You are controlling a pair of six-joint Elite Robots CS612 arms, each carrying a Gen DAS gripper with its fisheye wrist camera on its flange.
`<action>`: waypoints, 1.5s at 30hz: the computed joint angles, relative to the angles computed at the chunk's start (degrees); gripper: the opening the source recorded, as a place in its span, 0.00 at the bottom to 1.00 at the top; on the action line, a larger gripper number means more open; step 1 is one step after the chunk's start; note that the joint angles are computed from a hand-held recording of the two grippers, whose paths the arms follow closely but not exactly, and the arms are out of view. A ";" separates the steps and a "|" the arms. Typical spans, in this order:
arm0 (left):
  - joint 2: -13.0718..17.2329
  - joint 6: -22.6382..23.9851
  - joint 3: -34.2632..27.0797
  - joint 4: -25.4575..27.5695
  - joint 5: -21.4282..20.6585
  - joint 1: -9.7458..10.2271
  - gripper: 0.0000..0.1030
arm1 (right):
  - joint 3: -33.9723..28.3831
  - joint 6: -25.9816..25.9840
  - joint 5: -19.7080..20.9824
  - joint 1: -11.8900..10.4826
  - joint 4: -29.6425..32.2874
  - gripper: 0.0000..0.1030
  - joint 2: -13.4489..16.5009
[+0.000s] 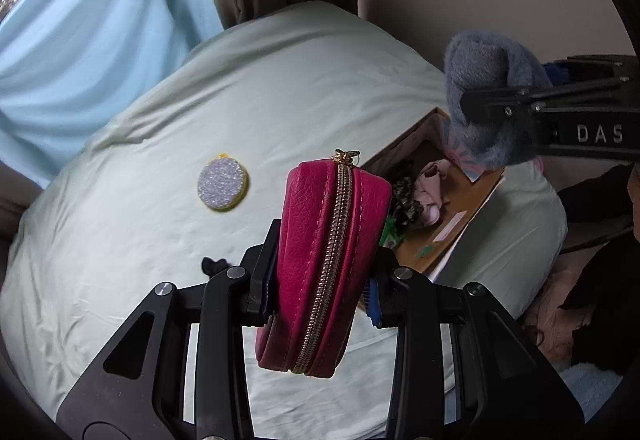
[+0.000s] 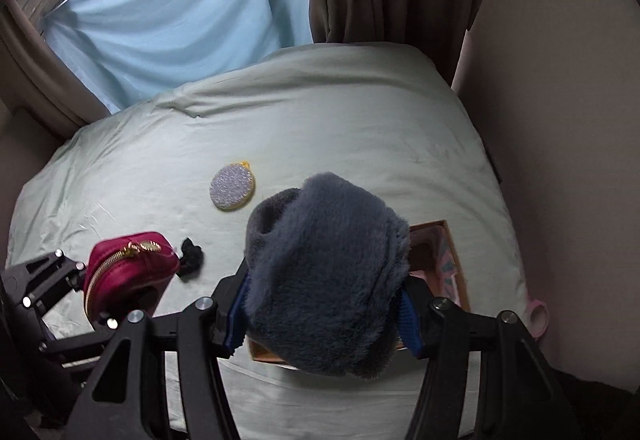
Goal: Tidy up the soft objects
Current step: 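Carry the pouch and sock over the box and open both tools to drop them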
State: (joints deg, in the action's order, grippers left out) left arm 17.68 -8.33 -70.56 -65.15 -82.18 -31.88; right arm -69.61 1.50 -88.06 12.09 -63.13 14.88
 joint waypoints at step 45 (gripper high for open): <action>-1.70 -21.52 17.62 4.51 -3.95 -2.91 1.00 | 5.60 -9.85 14.20 -8.53 13.25 0.99 4.11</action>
